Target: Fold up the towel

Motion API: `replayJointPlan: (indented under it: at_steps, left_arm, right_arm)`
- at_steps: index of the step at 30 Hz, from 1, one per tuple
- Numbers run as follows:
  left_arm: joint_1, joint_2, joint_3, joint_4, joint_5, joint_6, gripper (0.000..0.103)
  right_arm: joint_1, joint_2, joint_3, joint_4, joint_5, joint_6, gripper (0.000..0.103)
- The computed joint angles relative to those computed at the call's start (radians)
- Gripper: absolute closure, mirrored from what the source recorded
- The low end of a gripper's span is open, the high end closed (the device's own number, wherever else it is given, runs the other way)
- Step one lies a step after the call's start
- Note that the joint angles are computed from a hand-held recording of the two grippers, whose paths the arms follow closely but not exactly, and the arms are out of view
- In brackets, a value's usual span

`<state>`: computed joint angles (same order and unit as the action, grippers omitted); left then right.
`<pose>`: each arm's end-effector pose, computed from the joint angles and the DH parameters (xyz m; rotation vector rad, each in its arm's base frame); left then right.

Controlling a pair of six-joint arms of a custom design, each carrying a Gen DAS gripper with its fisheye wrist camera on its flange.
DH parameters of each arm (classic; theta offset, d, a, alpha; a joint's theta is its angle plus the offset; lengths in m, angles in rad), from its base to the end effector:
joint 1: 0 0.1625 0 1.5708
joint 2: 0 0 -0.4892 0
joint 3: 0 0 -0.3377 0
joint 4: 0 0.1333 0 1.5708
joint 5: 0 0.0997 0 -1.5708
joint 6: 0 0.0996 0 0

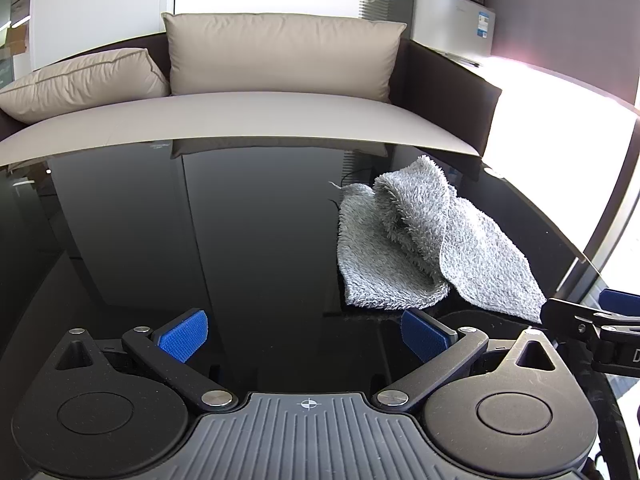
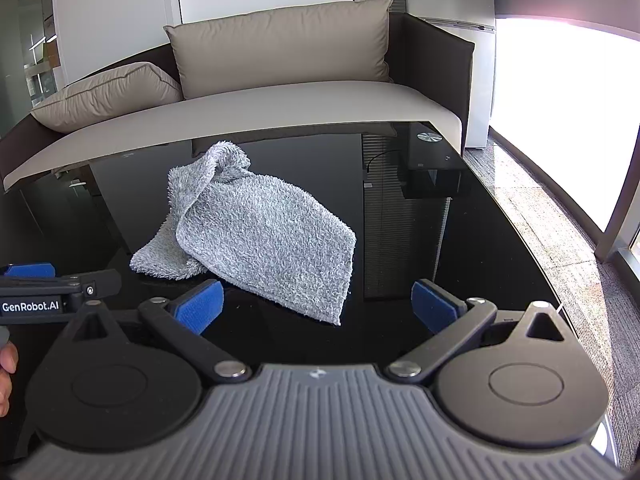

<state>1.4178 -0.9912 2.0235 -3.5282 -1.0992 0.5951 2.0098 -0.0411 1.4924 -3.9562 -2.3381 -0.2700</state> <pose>0.0893 -0.5925 0.3081 0.5866 2.2522 -1.0025 0.3326 -0.5574 -0.1151 0.3438 -2.2190 1.1805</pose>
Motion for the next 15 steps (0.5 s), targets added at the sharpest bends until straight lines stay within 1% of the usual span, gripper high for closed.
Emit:
replayJointPlan:
  at_steps: [15]
  left_arm:
    - [-0.008, 0.01, -0.009, 0.006, 0.015, -0.005, 0.001]
  right_arm:
    - [0.001, 0.002, -0.004, 0.011, -0.006, -0.003, 0.0]
